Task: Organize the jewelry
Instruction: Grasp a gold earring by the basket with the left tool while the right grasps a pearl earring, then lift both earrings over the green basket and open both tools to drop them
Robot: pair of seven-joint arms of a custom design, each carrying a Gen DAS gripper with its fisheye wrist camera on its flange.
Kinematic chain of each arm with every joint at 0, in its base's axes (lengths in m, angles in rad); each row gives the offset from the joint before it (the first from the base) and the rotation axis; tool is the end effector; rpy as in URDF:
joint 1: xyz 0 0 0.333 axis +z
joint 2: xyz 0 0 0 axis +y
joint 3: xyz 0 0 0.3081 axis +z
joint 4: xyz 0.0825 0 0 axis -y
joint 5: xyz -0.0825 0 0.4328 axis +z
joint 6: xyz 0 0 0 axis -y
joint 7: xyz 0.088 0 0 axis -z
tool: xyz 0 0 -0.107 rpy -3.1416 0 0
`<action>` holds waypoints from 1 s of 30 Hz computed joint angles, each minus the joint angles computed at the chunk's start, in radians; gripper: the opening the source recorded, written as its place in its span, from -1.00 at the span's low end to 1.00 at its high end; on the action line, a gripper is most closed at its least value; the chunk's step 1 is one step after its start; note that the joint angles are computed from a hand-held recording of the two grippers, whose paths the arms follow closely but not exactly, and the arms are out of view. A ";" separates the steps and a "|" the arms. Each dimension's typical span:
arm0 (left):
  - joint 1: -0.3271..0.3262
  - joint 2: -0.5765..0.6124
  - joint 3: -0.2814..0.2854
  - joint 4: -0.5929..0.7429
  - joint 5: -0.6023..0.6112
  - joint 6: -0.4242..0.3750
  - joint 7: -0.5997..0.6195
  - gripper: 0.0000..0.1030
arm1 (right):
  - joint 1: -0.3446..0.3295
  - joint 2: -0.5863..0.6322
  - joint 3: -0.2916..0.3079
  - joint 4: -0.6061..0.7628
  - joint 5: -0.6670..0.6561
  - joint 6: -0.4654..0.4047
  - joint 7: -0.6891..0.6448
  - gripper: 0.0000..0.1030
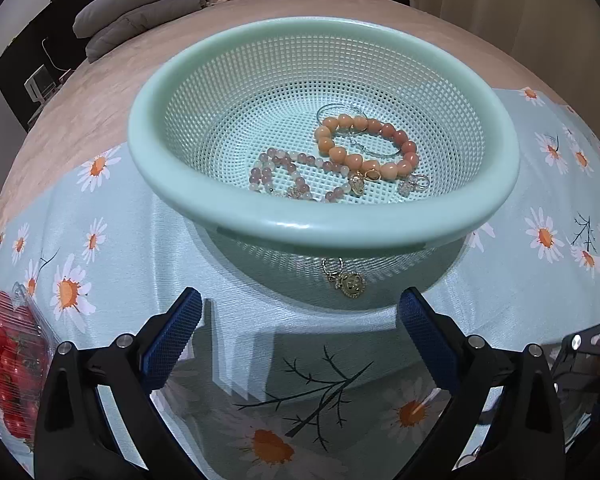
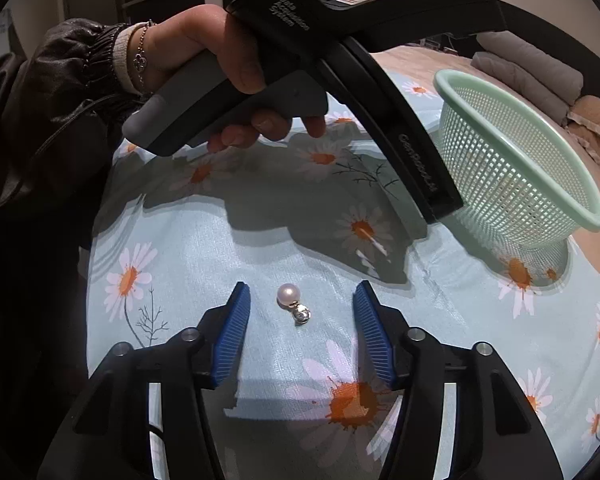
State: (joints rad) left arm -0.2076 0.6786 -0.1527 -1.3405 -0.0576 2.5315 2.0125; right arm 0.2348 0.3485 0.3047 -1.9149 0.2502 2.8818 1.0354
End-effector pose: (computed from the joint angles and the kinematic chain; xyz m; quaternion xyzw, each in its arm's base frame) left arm 0.7705 -0.2576 0.3621 -0.4048 0.8755 -0.2205 0.1449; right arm 0.6156 0.3354 0.3528 -0.8769 0.3545 -0.1341 0.2957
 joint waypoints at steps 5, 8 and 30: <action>-0.015 -0.009 -0.001 -0.032 0.030 0.014 0.035 0.68 | -0.014 0.003 0.011 0.042 0.057 -0.122 -0.037 -0.62; 0.000 -0.008 -0.021 -0.016 0.003 -0.029 0.065 0.37 | 0.002 0.006 -0.004 0.056 0.071 -0.151 -0.048 -0.76; 0.052 -0.003 -0.065 0.060 -0.125 -0.185 0.195 -1.00 | 0.002 -0.176 -0.091 -0.101 0.220 -0.110 -0.108 -0.81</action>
State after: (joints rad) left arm -0.1559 0.6755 -0.2181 -1.2808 -0.1822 2.3470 2.2080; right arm 0.2365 0.1722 0.2137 -2.0160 0.4701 2.7716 0.9277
